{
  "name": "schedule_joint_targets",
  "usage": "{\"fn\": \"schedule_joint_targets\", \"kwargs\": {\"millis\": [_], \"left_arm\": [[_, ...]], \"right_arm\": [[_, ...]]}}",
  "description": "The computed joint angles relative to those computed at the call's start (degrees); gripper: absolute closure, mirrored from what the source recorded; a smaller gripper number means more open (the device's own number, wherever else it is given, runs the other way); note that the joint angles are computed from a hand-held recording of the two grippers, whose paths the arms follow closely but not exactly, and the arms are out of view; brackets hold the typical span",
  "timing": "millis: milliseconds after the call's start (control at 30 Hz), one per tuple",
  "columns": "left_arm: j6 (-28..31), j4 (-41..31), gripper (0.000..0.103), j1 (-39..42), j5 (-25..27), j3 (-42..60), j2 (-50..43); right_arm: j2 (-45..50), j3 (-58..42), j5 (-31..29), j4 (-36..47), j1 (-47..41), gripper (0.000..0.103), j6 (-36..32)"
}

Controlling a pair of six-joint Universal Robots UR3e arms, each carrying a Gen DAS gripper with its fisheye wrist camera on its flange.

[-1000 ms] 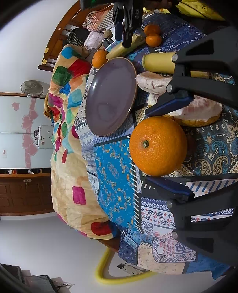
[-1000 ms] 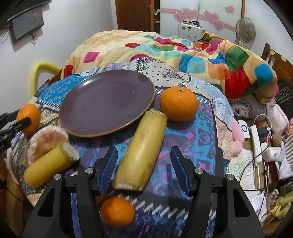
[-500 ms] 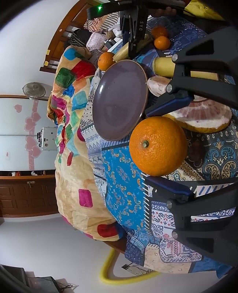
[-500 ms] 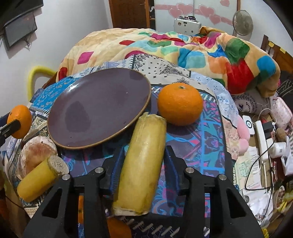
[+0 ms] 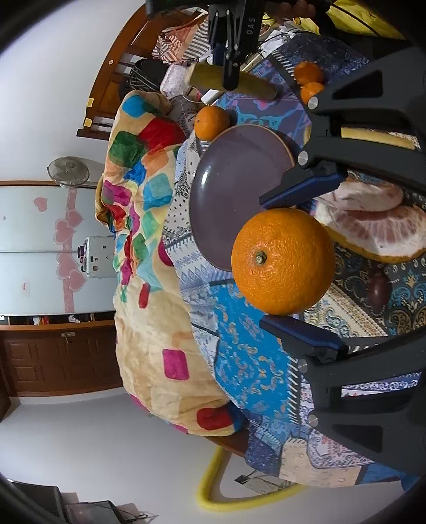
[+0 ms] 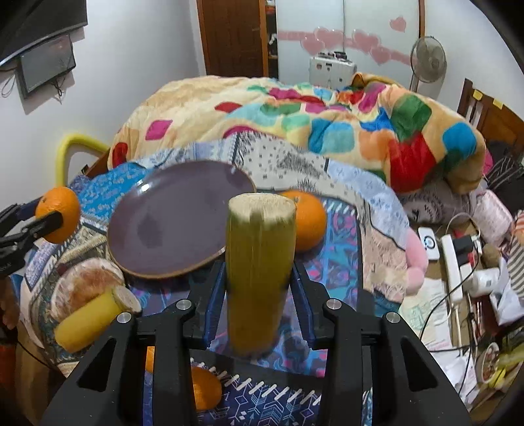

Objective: Organize fruits
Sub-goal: 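Lower the orange onto the purple plate with the left tool while the right tool sets the stalk beside it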

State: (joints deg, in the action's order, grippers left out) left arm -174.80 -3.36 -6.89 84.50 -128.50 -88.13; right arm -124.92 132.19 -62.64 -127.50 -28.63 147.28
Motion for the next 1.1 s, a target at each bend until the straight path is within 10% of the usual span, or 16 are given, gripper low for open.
{"fn": "schedule_joint_targets", "kwargs": {"millis": [1100], "left_arm": [[1.48,-11.51,0.037,-3.63,2.09,25.77,-21.65]], "right_arm": [[30.59,-15.49,-8.69,-20.15,20.11,0.067,10.64]]}}
